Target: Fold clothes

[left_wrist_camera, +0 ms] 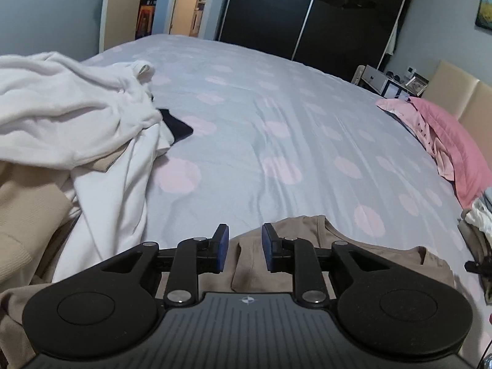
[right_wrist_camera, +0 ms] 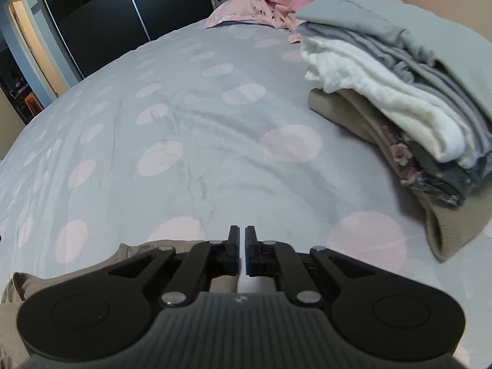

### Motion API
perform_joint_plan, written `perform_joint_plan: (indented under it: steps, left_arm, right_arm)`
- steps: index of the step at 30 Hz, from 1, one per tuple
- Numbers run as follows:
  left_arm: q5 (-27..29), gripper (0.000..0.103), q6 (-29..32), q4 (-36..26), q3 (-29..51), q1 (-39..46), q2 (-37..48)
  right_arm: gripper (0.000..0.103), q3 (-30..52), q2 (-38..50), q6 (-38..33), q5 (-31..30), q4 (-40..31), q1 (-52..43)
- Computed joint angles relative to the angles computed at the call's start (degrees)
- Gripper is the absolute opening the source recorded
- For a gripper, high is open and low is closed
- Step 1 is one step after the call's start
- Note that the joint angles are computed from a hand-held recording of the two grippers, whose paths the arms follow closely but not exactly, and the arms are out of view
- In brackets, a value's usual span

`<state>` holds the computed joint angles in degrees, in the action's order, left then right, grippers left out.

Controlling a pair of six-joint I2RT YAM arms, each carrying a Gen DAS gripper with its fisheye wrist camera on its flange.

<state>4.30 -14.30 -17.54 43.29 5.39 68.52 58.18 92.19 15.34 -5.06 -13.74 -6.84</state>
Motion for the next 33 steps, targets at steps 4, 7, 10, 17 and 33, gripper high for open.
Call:
perform_joint_plan:
  steps: [4,7,10,17,33]
  left_arm:
    - [2.7,0.026,2.2,-2.4,0.5,-0.1,2.3]
    - [5.0,0.027,3.1,-0.8,-1.1,0.7,4.8]
    - [4.4,0.027,4.1,2.1,-2.6,0.7,7.1]
    - [8.0,0.027,1.0,7.3,-5.9,0.4,6.5]
    - [6.8,0.027,0.9,4.7,-5.1,-0.8,3.9]
  right_arm:
    - [0.01,-1.7,-3.1,-2.0,-3.4,-3.1,-1.2]
    - [0.022,-4.5,-6.7,-4.7,-6.5,-6.4,-2.0]
    - [0.022,-7.5,-11.3,-7.2,-9.2,-11.5,-3.1]
    - [0.031,-15.4,-23.5,-7.7,-14.3,-17.0,-2.6]
    - [0.003,-25.7,-29.7,-15.7,8.3,-7.0,10.8]
